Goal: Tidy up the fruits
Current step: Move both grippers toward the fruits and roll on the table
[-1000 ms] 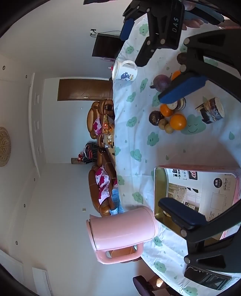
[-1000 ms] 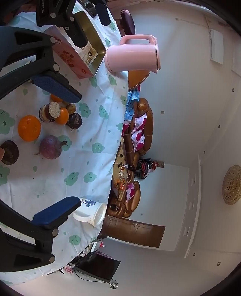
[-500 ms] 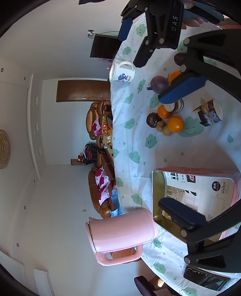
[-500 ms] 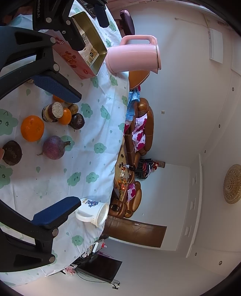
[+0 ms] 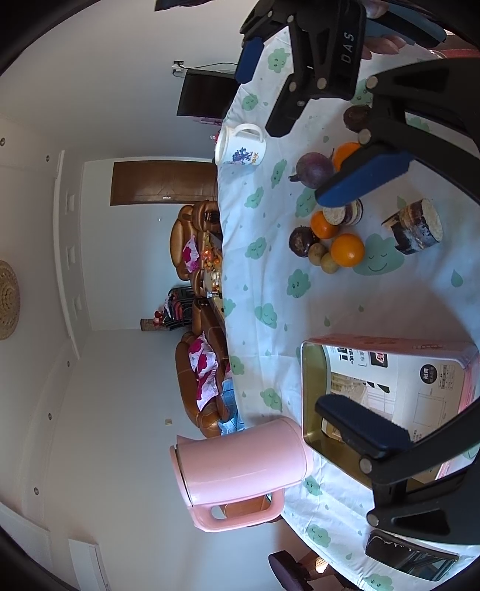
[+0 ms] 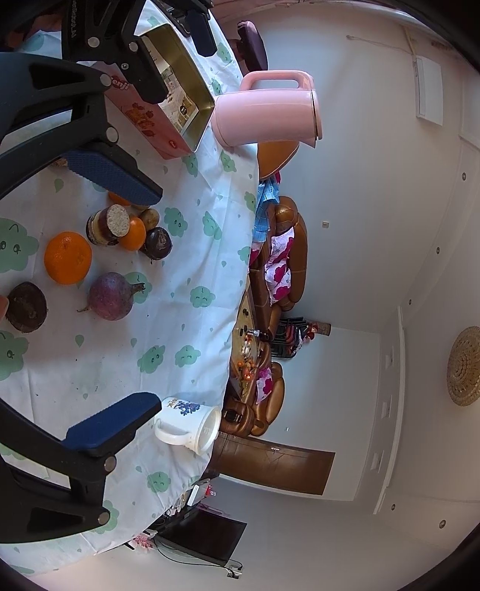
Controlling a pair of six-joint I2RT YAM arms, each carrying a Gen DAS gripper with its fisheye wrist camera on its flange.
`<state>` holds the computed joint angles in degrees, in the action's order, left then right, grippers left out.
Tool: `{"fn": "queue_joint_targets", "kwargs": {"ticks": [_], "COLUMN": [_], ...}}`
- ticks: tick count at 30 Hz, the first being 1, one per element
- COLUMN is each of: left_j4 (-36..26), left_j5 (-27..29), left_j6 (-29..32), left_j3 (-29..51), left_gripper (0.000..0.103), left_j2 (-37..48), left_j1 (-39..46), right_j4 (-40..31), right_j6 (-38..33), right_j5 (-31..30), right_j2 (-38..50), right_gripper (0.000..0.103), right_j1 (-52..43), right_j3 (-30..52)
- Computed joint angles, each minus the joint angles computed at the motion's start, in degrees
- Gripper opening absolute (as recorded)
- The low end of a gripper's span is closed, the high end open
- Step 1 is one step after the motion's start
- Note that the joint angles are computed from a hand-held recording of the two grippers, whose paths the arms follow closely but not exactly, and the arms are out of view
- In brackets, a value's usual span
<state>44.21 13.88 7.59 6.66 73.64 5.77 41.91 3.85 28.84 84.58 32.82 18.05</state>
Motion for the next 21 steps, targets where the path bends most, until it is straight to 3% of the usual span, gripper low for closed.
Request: {"fn": "queue_joint_targets", "kwargs": {"ticks": [21], "left_j4": [2.74], "left_j5": [-2.58], "left_j6": [-0.38], "left_j3": [-0.18], "left_gripper": [0.103], "left_j2": [3.72], "left_j1": [-3.07], "right_j4": [1.14], "right_j6": [0.54], "right_j5": [-1.48], "right_j2": [2.20], "right_gripper": [0.102], "right_j1": [-1.30], "right_j3": [-0.19]}}
